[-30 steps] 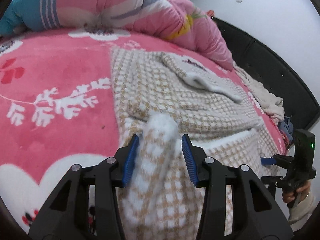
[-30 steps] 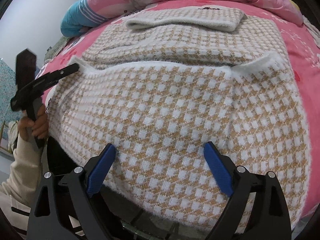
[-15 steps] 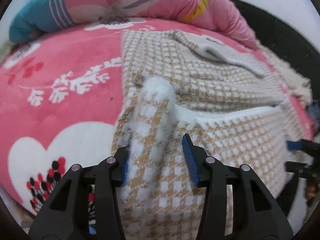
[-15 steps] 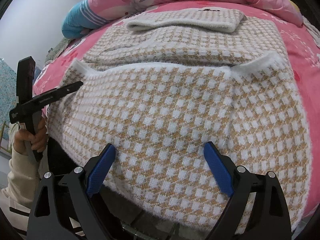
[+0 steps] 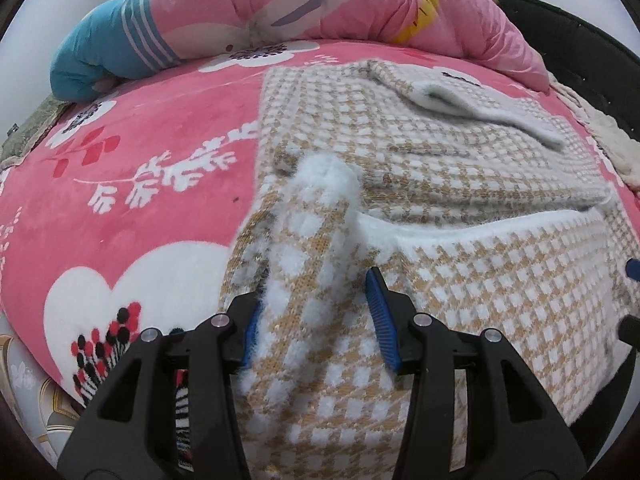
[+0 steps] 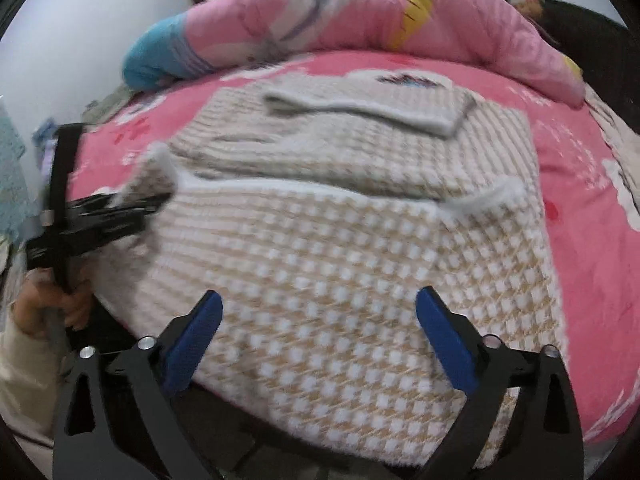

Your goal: Fold large clothes

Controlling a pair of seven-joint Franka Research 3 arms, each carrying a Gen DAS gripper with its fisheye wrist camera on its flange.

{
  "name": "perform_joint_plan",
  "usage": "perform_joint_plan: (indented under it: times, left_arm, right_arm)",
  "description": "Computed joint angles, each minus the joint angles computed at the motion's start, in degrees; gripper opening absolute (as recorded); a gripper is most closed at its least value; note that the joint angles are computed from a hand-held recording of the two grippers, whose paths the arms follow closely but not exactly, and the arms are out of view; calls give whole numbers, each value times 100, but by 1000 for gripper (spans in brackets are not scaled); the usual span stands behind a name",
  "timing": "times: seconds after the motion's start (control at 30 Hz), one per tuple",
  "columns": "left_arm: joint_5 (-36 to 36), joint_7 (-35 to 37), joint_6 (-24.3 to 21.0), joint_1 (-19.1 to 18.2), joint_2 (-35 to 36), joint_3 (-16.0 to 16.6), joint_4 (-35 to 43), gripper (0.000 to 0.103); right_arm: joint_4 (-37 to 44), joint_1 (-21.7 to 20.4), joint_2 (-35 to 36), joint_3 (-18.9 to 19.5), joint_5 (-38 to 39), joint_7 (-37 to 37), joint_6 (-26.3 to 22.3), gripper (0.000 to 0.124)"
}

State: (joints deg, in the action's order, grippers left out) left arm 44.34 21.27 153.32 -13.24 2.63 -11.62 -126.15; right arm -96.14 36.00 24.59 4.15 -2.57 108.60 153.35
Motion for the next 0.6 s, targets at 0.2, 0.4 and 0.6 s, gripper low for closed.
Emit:
perform_joint_plan:
  times: [0.2,0.4,0.6]
  left_arm:
    - [-51,14,-326,-88,115,-31,214,46]
    - [-88,-3,-546,-152,187,-28,344,47]
    - [-97,-49,-647,-190,207,-24,395,47]
  right_arm:
    - [-224,-172,25,158,486,-301,337,97]
    - [-332,-183,-15,178,619,-402,467,97]
    - [-502,-259,-142,241,807,-540,464,97]
